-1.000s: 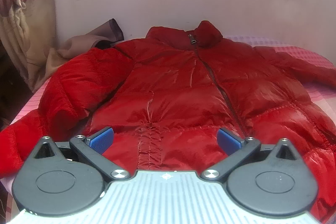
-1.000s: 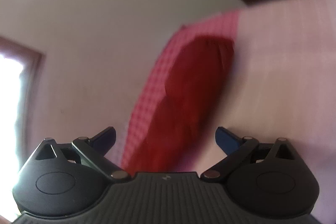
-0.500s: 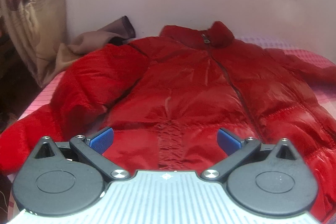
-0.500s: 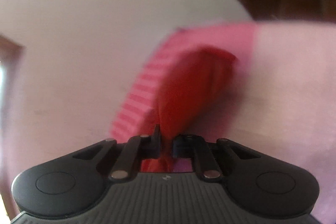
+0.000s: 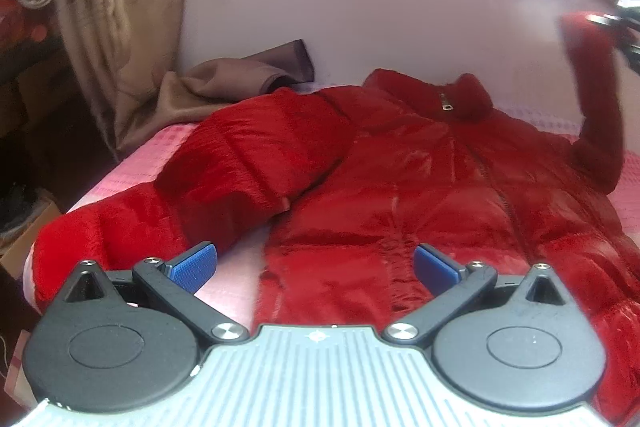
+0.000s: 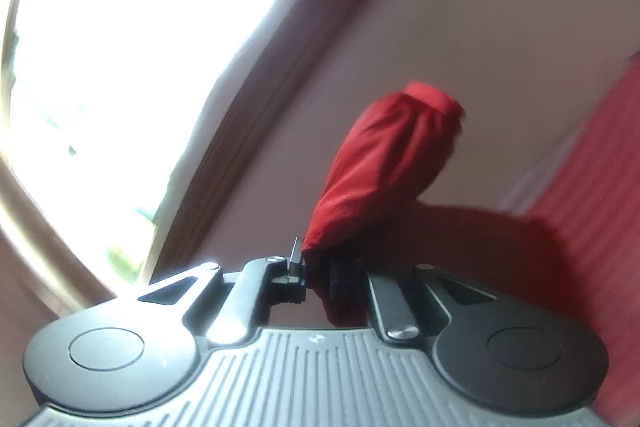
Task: Fold large clothes
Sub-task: 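Grasp the red jacket sleeve cuff with the right gripper and lift it, then lay the held sleeve across the jacket body and open the right gripper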
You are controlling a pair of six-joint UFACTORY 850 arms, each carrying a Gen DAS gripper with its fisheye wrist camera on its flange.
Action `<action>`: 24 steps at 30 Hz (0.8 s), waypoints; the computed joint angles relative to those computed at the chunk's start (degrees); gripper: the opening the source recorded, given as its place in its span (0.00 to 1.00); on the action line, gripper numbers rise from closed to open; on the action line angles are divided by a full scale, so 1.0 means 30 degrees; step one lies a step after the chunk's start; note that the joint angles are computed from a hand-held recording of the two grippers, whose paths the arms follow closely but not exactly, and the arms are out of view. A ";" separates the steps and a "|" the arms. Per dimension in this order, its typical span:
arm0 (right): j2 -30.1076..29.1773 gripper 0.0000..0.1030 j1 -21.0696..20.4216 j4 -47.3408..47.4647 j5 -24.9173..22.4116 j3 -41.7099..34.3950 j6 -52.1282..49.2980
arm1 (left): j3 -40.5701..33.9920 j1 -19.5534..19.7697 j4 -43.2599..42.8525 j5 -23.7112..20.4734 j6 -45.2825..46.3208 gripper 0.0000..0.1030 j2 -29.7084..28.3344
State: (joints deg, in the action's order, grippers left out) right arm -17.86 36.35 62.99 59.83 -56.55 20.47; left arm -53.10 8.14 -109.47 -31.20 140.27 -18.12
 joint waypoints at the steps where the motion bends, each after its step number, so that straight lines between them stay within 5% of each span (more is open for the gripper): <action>1: -0.0794 0.09 0.0079 -0.0291 -0.0641 -0.1172 -0.0481 | -0.0148 0.0147 0.0094 -0.0059 -0.0194 1.00 -0.0134; 9: -0.7571 0.09 0.0914 0.2081 -0.6372 -1.0507 -0.6292 | -0.1517 0.1011 0.1327 0.0206 -0.2237 1.00 -0.1286; 15: -1.2418 0.09 0.0738 1.0153 -0.9163 -1.7430 -1.7049 | -0.2338 0.1444 0.2090 0.0195 -0.3306 1.00 -0.2090; 20: -1.4518 0.12 0.1762 1.6268 -0.6865 -2.0643 -2.7043 | -0.2926 0.1556 0.2677 0.0460 -0.4126 1.00 -0.2662; 24: -1.7559 0.16 0.2463 1.9291 -0.3103 -2.5865 -3.5038 | -0.3355 0.1680 0.3038 0.0544 -0.4828 1.00 -0.3003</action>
State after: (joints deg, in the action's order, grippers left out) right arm -70.54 43.74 120.86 50.52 -134.15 -84.65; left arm -63.16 13.18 -100.36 -29.57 125.79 -27.13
